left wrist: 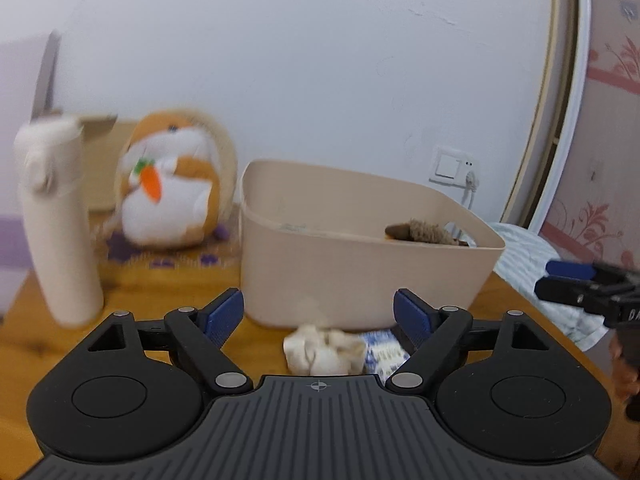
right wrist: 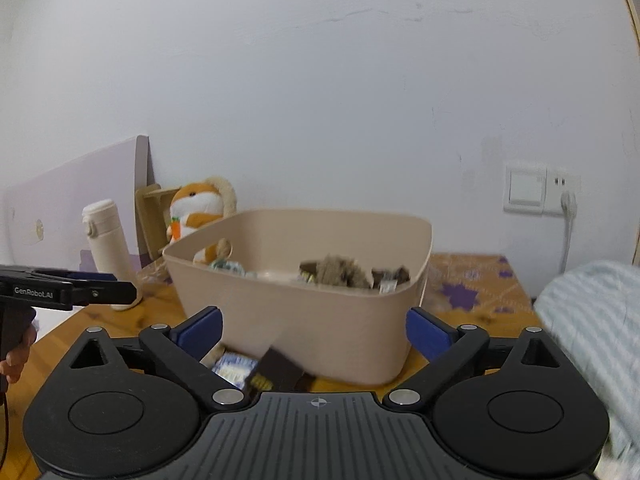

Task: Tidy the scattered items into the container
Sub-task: 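Grasp the cream scrunchie with the left tool while the right tool grasps the black cube box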

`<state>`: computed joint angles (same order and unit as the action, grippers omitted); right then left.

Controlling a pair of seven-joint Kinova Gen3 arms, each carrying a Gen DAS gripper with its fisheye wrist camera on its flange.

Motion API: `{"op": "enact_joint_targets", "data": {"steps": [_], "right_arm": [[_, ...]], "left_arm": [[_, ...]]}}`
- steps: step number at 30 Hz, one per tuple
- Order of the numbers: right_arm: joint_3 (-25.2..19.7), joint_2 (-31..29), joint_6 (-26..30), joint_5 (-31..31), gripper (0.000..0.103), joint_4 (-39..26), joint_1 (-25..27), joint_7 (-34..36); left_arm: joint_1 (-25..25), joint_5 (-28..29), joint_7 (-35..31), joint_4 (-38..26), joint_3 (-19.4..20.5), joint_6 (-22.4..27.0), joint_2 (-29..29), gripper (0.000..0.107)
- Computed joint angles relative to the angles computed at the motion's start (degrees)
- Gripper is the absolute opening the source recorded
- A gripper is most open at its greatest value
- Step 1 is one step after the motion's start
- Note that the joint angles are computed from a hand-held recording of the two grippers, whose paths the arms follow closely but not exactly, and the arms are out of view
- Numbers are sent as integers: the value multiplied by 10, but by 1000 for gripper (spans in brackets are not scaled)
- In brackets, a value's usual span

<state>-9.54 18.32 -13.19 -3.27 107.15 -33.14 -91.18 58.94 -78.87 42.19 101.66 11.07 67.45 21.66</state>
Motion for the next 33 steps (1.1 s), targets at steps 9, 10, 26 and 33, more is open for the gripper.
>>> {"op": "enact_joint_targets", "data": {"steps": [9,10,26,33], "right_arm": [[17,42,-25,-68,102,-3,-36,-42],[25,49,-25,-81,102,-9,-46,-45],[136,120,57,-129,102,-105,-145,-53],[178,141,70,-140,94,-121,-177,-62]], "left_arm": [[4,18,31,-17,-8,0,31,84],[0,20,25,-19,-11,-8,33,84],[-42,-29,67,35,-36,-136,32,84],[-51,-14,57,24,-35,-133,45,84]]}}
